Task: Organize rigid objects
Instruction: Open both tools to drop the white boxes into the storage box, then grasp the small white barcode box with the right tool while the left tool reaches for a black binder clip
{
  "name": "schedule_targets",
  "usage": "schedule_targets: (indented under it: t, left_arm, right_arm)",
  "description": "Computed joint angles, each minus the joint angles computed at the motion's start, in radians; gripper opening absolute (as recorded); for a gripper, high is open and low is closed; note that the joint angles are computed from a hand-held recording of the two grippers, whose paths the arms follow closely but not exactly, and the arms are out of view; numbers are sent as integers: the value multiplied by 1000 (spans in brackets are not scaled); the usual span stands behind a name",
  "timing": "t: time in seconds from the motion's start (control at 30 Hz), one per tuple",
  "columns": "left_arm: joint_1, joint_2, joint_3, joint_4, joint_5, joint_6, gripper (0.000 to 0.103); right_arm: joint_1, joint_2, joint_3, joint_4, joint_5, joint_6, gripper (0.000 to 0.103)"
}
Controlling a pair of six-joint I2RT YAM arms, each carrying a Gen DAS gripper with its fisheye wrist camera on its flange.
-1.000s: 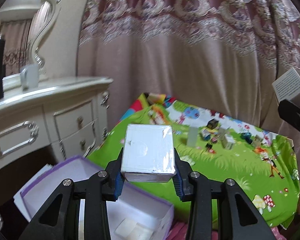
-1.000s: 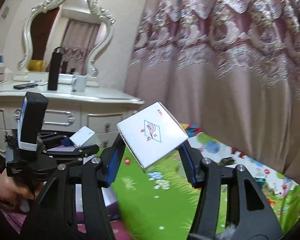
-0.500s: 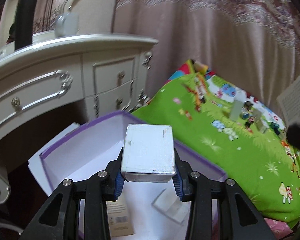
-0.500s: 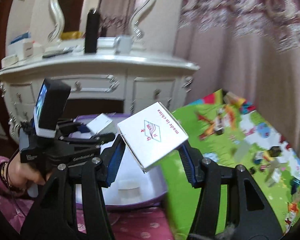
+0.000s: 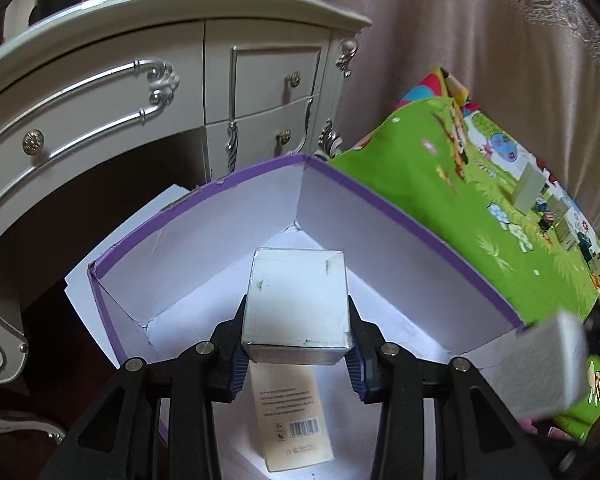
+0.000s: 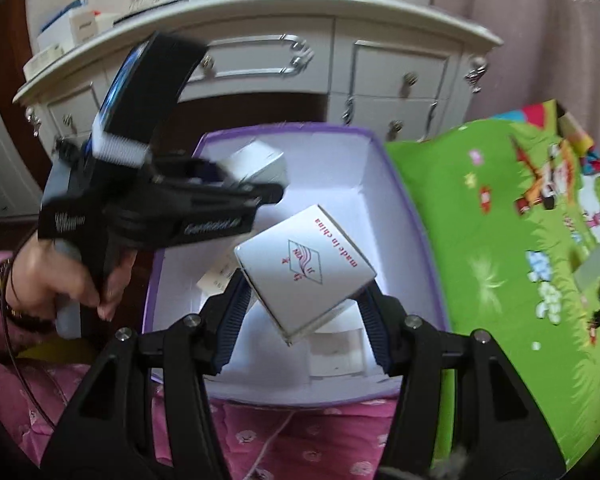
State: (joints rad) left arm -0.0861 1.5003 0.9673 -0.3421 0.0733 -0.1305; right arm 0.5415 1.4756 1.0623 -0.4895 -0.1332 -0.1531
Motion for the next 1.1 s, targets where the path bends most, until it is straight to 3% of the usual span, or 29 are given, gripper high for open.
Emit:
schedule_targets:
  t: [0.17,0.23,0.3,0.37,0.57,0.73,0.8,0.87,0.97,1.1]
  left_arm:
    - [6,62,80,-47,-27,19,42]
    - [-1,84,111,-73,-63,19,47]
    - [-18,109,148,-114,-142,-7,91]
    - [-39,114,166,-133,-208,-42,98]
    - [-154,149,277,-205,-188,-80,98]
    - [-347,293,481,-277,-14,-49,99]
    - [-429,384,580,-282,28,-24,99]
    - [-517,491,686,-278,2,-12,99]
    - [-606,647,863,-300,-64,-19,99]
    - [-671,827,1119,-337,-109,-46,99]
  right_arm:
    - [36,73,10,8,-8,-12,58]
    - [31,79,-2,27,-31,-6,59]
    - [4,70,-22,43,-85,5,74]
    - [-42,40,-49,63,-137,28,83]
    - [-294,-150,-160,71,-228,87,88]
    - [-671,-258,-219,11,-198,53,93]
    - [-853,-248,-223,-11,-238,32,93]
    - [-1038,-201,-212,-22,-257,16,93]
    - [-1205,-101,-160,-32,-270,-6,93]
    - [-1289,9,-94,-12,-243,-26,93]
